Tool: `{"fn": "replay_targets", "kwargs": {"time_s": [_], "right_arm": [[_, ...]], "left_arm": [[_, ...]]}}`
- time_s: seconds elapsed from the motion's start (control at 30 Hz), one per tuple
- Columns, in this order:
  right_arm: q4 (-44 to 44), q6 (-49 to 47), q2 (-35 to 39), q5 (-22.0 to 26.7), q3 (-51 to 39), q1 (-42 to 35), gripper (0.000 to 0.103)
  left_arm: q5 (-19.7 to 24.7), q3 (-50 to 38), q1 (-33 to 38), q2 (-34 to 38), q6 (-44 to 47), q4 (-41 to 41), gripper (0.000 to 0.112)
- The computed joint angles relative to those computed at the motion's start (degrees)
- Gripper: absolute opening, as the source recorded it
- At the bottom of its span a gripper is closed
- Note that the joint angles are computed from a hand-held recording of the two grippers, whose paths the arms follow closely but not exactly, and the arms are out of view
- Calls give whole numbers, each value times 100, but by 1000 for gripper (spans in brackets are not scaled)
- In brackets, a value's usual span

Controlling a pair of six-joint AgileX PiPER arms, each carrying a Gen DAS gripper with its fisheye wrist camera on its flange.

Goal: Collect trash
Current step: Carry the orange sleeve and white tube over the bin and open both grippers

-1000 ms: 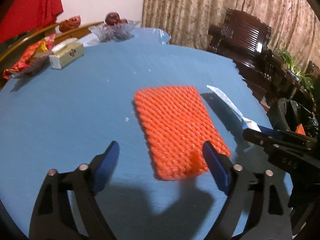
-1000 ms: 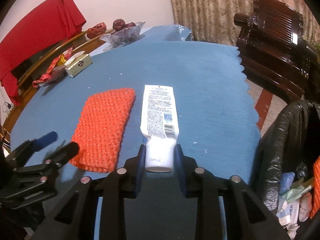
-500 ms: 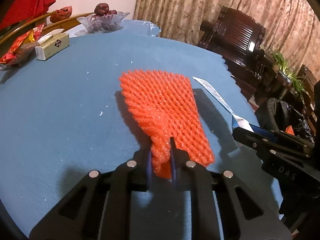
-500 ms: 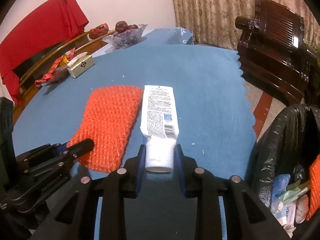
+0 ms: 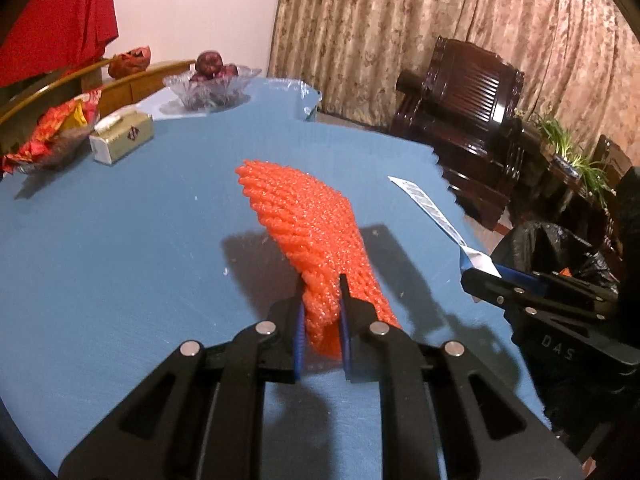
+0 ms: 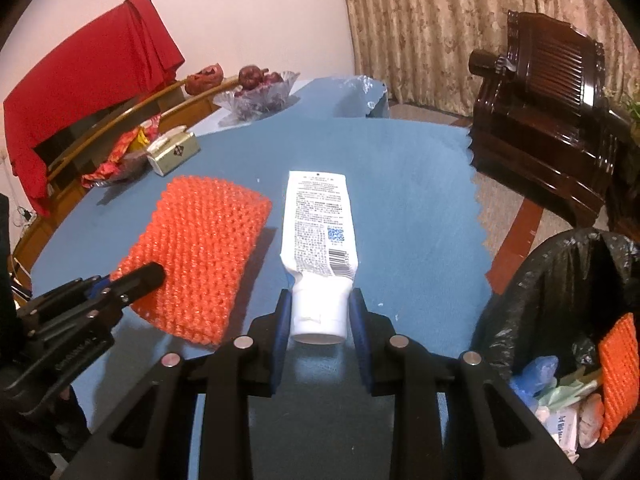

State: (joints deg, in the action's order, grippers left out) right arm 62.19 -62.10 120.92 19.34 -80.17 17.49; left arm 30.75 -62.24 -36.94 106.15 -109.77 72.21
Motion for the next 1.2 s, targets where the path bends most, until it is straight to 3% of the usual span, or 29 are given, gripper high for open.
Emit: {"fn": "replay_targets", "kwargs": {"time_s": [0.6,0.9,1.2], "right_arm": [[1328,-1539,-1289,91,1024,-369,29],[1888,-2242,-1807,224,1551,-821,29],[1987,-2522,-2133,339,1890,-1504,29]], "left_arm": [[967,-267,-758,-622,270,-135,13],[1078,-555,-1065,-547,390,-119,13],[930,-1416,-1294,4,940,-331,13]]}}
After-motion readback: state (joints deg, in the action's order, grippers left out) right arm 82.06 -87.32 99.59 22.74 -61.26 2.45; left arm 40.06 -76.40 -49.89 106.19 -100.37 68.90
